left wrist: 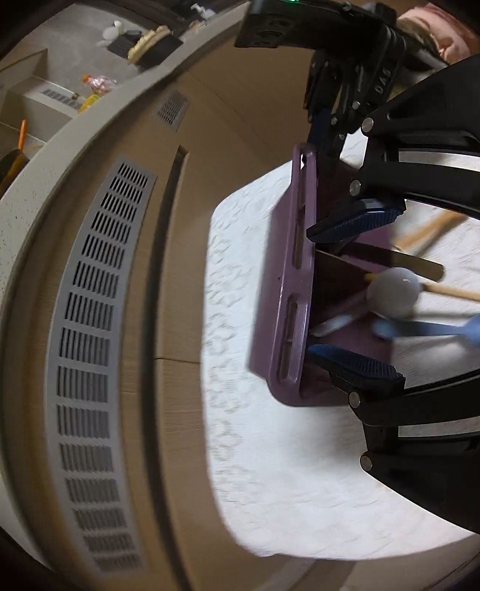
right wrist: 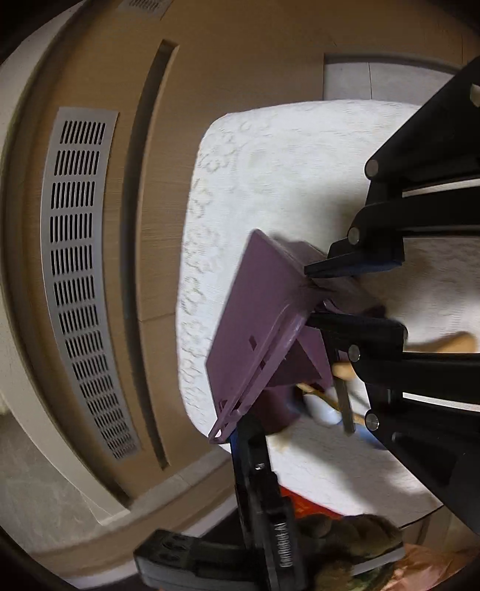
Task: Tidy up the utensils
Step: 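Grasp the tipped caddy rim with right tool and stand it upright, then grasp wooden spoon with right tool while left tool grasps blue spoon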
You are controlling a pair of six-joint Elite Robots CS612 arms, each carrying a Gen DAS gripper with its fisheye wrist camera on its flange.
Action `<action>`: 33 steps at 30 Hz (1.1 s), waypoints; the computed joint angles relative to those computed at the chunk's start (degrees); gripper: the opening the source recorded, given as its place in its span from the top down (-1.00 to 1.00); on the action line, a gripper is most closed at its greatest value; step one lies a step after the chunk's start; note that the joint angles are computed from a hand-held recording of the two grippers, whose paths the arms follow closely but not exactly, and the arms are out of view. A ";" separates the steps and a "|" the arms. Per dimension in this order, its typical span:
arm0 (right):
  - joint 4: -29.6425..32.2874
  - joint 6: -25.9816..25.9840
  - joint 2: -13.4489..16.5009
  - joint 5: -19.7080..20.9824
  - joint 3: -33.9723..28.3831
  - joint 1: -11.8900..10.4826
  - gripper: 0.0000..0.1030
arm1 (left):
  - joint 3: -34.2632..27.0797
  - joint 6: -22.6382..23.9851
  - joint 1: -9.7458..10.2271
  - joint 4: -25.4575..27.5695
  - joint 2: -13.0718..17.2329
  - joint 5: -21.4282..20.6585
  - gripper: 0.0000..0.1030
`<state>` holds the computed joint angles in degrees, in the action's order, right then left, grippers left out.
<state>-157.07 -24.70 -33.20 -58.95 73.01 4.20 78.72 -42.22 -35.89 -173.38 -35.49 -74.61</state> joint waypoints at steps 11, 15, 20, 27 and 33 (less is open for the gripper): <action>4.03 8.02 7.75 -3.58 -15.84 1.35 0.61 | 3.01 2.68 0.30 -7.11 -1.85 3.87 -0.25; 1.38 8.72 7.09 -1.27 -14.40 0.64 0.57 | 5.75 2.79 -0.14 -6.96 -2.42 7.33 -0.36; -10.69 4.12 2.34 -1.41 -4.11 -0.25 0.49 | 5.63 0.25 1.29 1.45 -1.01 2.66 -0.36; -0.49 -12.15 -2.68 3.09 5.49 -0.39 0.38 | 2.73 -4.92 2.98 5.26 2.17 -1.60 -0.36; 5.90 -21.45 -2.23 -2.97 8.73 2.01 0.38 | 4.71 -4.79 2.27 5.53 1.67 -5.99 -0.36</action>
<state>-151.17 -46.15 -35.43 -61.92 81.74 6.21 83.43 -47.01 -33.62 -167.84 -33.83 -80.59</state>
